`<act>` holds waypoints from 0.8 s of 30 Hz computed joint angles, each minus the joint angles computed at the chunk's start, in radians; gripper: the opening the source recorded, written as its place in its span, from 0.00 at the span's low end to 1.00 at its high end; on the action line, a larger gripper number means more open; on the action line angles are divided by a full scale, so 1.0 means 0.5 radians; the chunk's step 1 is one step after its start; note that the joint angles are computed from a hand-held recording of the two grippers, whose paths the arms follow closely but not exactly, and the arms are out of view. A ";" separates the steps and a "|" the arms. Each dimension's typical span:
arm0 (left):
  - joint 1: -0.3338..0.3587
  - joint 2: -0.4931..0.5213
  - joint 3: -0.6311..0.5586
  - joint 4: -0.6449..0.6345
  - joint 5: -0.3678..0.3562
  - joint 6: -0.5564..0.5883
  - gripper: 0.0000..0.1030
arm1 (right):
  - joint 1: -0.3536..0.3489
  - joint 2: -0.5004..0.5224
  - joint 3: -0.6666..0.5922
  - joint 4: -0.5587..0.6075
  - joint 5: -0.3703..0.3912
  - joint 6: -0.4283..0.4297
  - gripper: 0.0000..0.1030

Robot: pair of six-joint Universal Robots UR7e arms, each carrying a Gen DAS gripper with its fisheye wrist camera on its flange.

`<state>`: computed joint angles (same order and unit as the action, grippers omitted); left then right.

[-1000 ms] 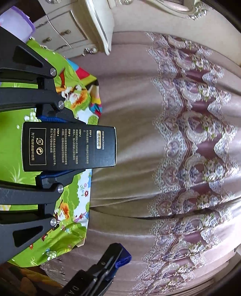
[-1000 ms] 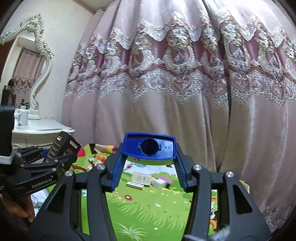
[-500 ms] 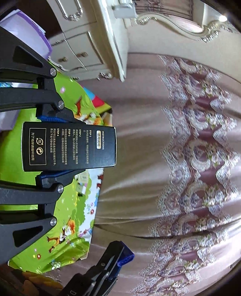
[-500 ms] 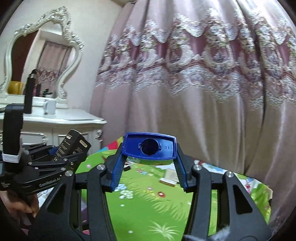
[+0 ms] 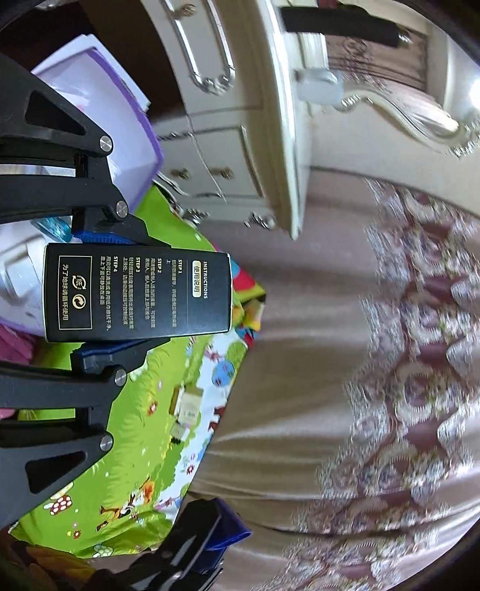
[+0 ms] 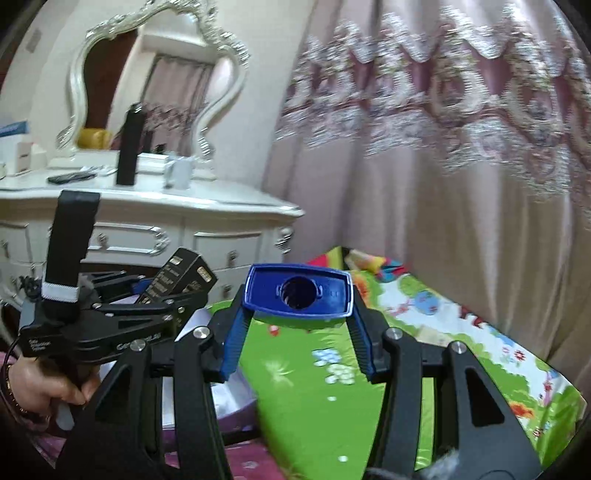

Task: Organize rigid objects
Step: 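Carry the black box and blue block over the purple-rimmed storage box, then lower into the storage box and open both grippers to release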

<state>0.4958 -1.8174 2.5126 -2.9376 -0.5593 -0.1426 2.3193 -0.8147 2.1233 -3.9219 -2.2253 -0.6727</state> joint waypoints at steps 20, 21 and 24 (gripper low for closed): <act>0.392 -0.299 -0.003 0.734 0.043 -0.485 0.39 | -0.139 0.223 -0.313 1.087 0.368 0.243 0.52; 0.425 -0.296 -0.017 0.792 0.035 -0.519 0.39 | -0.145 0.248 -0.336 1.139 0.359 0.262 0.52; 0.514 -0.289 -0.043 0.895 -0.003 -0.579 0.39 | -0.170 0.293 -0.368 1.268 0.367 0.314 0.52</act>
